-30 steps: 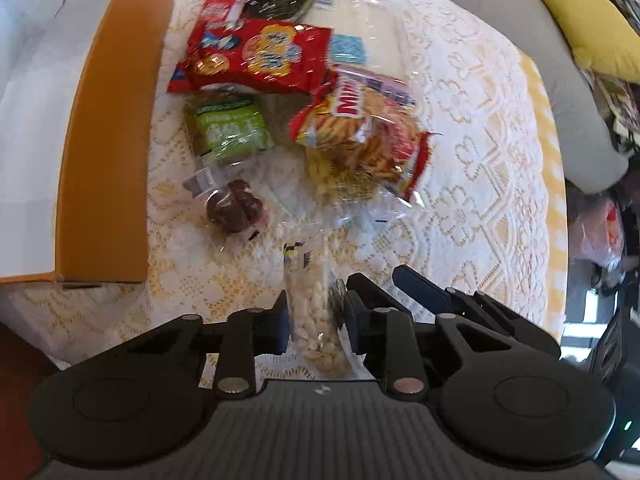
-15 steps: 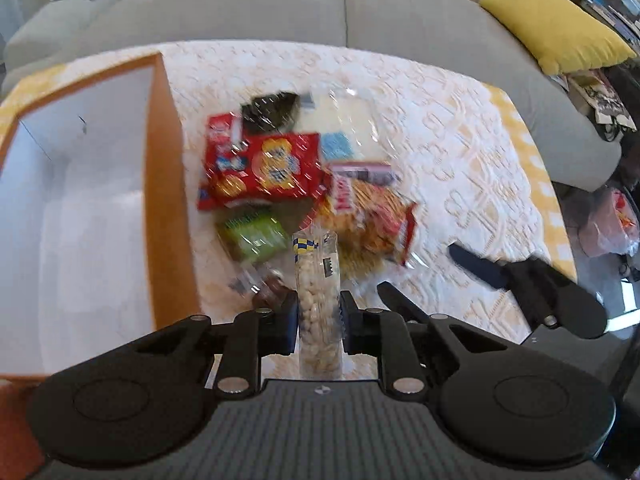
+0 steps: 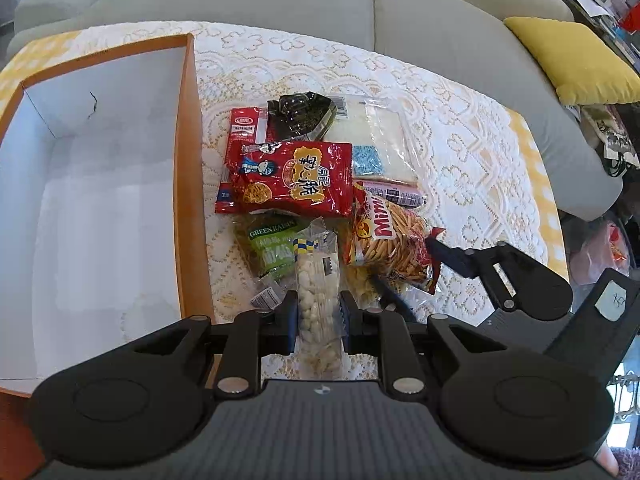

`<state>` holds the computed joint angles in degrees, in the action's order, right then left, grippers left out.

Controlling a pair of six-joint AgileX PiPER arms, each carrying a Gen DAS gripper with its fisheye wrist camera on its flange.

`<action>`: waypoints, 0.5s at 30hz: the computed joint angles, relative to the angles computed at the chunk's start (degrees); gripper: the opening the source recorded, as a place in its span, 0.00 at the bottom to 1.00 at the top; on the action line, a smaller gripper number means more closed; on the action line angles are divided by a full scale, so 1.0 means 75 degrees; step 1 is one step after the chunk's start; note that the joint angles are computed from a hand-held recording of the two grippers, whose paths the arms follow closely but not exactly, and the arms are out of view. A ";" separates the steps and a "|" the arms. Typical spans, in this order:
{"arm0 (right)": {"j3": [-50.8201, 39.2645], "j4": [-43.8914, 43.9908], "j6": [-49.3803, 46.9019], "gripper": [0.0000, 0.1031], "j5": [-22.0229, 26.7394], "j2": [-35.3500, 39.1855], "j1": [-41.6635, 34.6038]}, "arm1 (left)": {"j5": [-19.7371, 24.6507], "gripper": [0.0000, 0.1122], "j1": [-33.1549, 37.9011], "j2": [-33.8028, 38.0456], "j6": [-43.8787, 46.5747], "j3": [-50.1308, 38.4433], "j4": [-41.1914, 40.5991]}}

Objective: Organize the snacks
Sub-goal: 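Carry both bags into the box and open both grippers to release them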

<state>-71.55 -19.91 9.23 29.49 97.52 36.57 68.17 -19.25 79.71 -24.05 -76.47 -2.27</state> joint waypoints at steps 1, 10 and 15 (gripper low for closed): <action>-0.0044 -0.0221 0.0233 0.43 0.0051 0.0046 0.0049 | -0.0027 0.20 0.0039 -0.0004 0.0050 0.0033 -0.0052; -0.0265 -0.0597 0.0499 0.22 0.0687 -0.0198 0.0388 | -0.0036 0.20 0.0275 -0.0387 0.0314 0.0041 -0.0402; -0.0418 -0.0733 0.1101 0.22 0.1042 -0.0595 0.0646 | 0.0154 0.20 0.0509 -0.0836 0.0433 -0.0218 -0.0525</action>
<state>-74.68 -25.41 17.49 37.31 93.06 41.42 69.32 -15.43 73.44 -20.80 -78.10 -6.21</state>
